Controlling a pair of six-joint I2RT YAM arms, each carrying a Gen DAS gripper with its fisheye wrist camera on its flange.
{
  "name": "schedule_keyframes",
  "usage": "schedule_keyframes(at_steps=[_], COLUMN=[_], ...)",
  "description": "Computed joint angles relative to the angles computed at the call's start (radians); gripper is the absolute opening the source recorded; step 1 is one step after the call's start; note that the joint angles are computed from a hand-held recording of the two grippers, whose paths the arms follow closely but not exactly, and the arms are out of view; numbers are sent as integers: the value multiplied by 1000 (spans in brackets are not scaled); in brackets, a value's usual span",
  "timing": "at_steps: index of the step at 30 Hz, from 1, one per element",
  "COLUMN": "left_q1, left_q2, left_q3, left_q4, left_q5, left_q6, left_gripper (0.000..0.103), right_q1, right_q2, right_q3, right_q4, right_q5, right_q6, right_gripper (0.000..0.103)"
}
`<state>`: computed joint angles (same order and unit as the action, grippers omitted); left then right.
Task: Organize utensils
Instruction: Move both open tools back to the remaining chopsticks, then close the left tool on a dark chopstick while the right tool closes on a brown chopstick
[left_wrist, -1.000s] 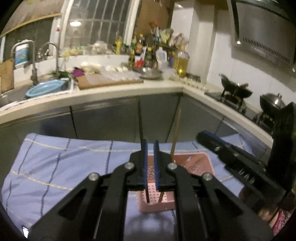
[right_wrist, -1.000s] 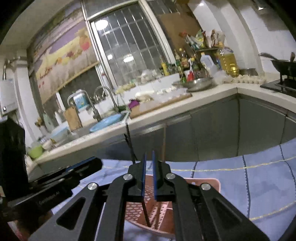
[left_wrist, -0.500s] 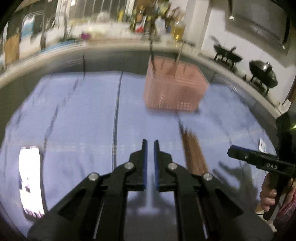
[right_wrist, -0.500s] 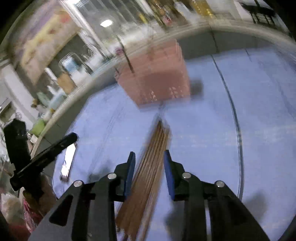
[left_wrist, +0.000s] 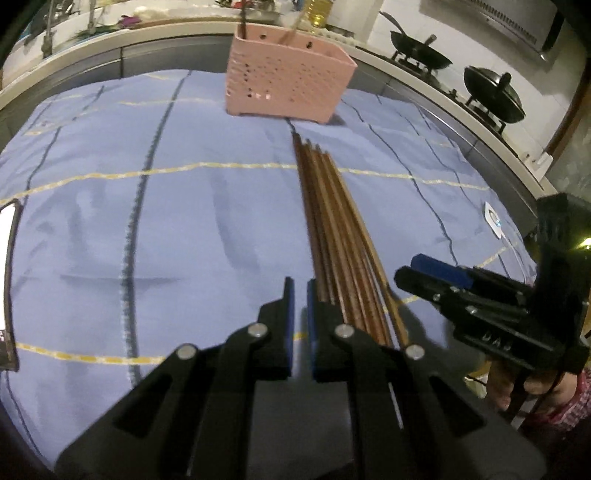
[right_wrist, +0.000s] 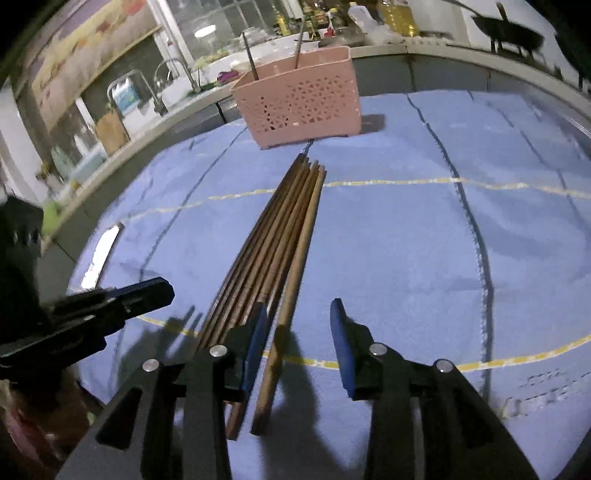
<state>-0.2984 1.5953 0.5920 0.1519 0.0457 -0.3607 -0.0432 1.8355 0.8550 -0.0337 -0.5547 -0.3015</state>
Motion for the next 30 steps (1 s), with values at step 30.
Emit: schedule_keyframes(at_steps=[30], left_q1=[-99], left_q2=[198], left_q3=[192], left_q4=[-71], left_q5=[-186], left_q6=[19], left_gripper=[7], right_q1=[62], right_q2=[-16], right_q3=[-57], right_q4=[117], right_q5=[205], right_q6=[-85], right_gripper=[16])
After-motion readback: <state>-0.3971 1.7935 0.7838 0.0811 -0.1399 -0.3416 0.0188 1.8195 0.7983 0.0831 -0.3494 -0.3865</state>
